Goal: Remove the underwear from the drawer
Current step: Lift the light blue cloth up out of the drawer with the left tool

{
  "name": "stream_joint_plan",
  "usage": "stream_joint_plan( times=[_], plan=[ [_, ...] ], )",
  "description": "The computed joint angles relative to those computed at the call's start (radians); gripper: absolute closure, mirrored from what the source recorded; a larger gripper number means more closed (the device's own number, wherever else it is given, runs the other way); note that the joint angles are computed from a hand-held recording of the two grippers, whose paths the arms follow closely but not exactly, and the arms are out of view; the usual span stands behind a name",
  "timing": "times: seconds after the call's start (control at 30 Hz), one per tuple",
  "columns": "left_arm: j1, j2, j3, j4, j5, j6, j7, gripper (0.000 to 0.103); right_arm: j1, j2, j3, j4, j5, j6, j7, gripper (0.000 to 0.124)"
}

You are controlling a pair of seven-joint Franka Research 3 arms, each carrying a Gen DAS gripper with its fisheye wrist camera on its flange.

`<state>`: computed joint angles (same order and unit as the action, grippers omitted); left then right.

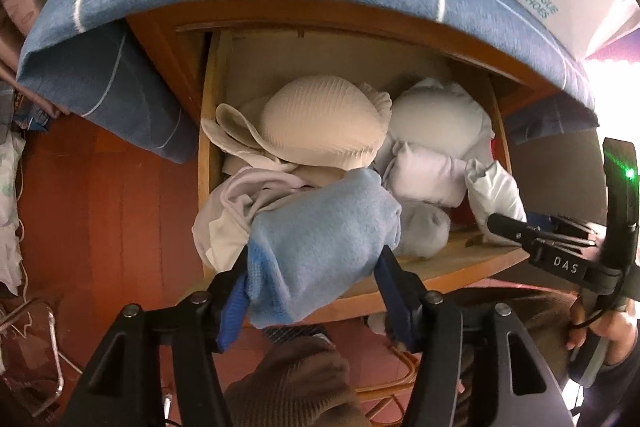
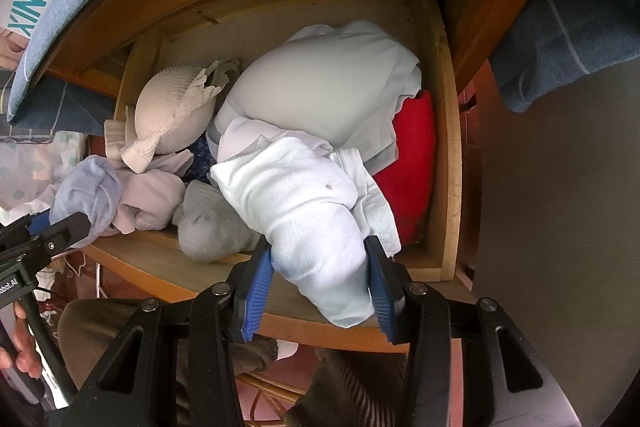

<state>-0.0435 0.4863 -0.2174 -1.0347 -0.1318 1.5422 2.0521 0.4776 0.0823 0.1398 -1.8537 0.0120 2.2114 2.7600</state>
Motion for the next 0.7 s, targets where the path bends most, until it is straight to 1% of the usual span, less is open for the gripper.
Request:
stream_joint_plan(
  times=[0.07,0.17,0.3,0.33,0.4,0.47,0.5,0.57,0.7],
  plan=[
    [-0.009,0.012,0.001,0.022,0.018,-0.018,0.005,0.040,0.000,-0.001,0.000,-0.001,0.001,0.001,0.001,0.082],
    [-0.028,0.037,0.004,0.061,0.046,-0.044,0.002,0.038,-0.001,-0.002,0.000,-0.005,0.008,0.008,0.001,0.082],
    [-0.047,0.068,0.005,0.113,0.074,-0.076,-0.002,0.037,0.000,-0.001,0.000,-0.003,0.002,0.005,0.004,0.081],
    [-0.056,0.088,0.005,0.152,0.086,-0.100,0.004,0.037,0.000,-0.001,0.000,-0.003,0.001,0.005,0.004,0.081],
    [-0.058,0.102,0.003,0.186,0.085,-0.106,0.010,0.037,0.000,-0.002,0.000,-0.005,0.006,0.008,0.003,0.081],
    [-0.059,0.105,0.000,0.193,0.078,-0.093,0.011,0.030,0.000,-0.001,0.000,-0.003,0.002,0.007,0.004,0.081],
    [-0.063,0.111,0.000,0.200,0.084,-0.096,0.021,0.029,0.000,-0.001,0.000,-0.003,0.005,0.008,0.000,0.081],
    [-0.079,0.110,0.007,0.178,0.117,-0.092,0.047,0.029,0.000,0.000,0.000,-0.002,0.007,0.007,-0.001,0.081],
    [-0.088,0.080,0.009,0.093,0.143,-0.061,0.071,0.029,0.000,-0.004,-0.001,-0.009,0.006,0.015,0.002,0.081]
  ],
)
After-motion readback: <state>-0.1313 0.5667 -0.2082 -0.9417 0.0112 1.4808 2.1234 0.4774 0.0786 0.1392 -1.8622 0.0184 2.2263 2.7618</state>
